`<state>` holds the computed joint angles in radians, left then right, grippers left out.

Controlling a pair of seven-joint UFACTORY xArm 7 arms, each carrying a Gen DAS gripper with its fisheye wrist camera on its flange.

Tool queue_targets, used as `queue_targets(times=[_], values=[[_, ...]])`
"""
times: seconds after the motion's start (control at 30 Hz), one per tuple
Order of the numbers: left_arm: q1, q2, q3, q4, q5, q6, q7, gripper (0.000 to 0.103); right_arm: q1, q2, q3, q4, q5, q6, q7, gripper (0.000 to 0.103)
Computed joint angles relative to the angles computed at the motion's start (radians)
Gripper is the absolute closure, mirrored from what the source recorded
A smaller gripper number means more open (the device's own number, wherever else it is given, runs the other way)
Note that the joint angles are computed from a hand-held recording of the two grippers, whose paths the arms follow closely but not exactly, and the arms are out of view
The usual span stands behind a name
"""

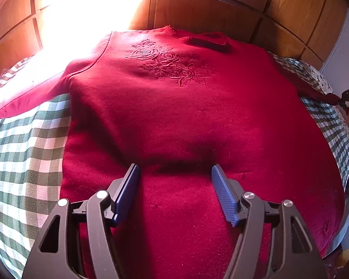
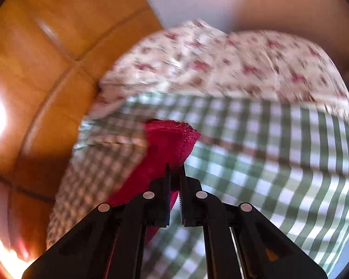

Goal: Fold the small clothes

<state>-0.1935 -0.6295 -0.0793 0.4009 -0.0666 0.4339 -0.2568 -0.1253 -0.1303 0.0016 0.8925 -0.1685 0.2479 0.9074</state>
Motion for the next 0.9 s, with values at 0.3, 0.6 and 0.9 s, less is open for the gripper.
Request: queue_targets(times=[0.3,0.6,0.9], values=[[-0.061,-0.060,0.103,-0.017,-0.110,0.006,0.088,0.039,0.297,0.060,0.035,0.207,0.445,-0.059,-0.512,0.098],[-0.055,-0.137,0.180,-0.046,-0.216,0.012,0.157,0.040,0.504,0.345,0.265,0.641,0.542,0.007,-0.810,0.098],[-0.060,-0.115,0.248,-0.014,-0.308,-0.003,0.241,0.040,0.569,0.427,0.332,0.696,0.573,0.016,-0.877,0.032]])
